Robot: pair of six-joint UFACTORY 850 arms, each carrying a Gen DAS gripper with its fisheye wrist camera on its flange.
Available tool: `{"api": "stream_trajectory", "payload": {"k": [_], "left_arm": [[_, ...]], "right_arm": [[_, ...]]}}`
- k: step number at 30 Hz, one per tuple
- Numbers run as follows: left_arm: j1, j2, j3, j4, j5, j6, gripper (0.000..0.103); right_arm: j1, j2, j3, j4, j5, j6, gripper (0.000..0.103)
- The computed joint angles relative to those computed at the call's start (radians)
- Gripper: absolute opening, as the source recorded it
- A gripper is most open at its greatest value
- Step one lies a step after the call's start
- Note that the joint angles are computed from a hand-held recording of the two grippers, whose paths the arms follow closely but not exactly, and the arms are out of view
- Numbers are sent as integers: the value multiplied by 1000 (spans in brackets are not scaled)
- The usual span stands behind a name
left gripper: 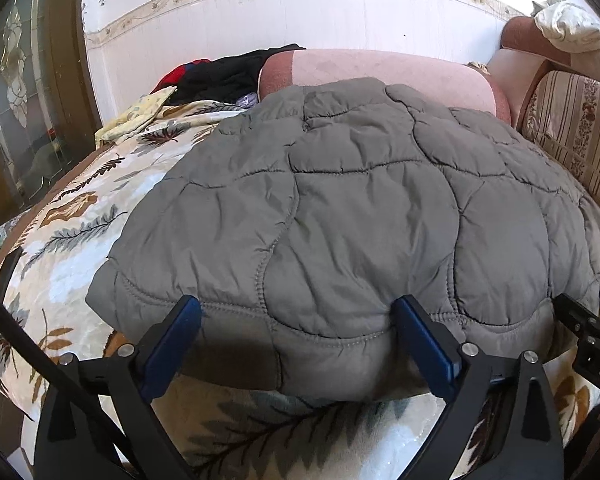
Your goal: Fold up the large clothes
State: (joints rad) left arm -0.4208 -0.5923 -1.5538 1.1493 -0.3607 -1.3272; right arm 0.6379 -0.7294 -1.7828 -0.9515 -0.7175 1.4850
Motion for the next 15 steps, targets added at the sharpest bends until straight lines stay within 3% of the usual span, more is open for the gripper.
{"api": "stream_trajectory", "payload": {"k": [7, 12, 15], "left_arm": [[1, 21, 29, 50, 18, -50, 99], [0, 93, 79, -79, 35, 64, 99], [-6, 161, 139, -5, 29, -16, 99]], "right_arm": [[8, -3, 3, -25, -11, 8, 94], [19, 35, 34, -32, -6, 18, 94], [35, 92, 86, -45, 20, 52, 94]]}}
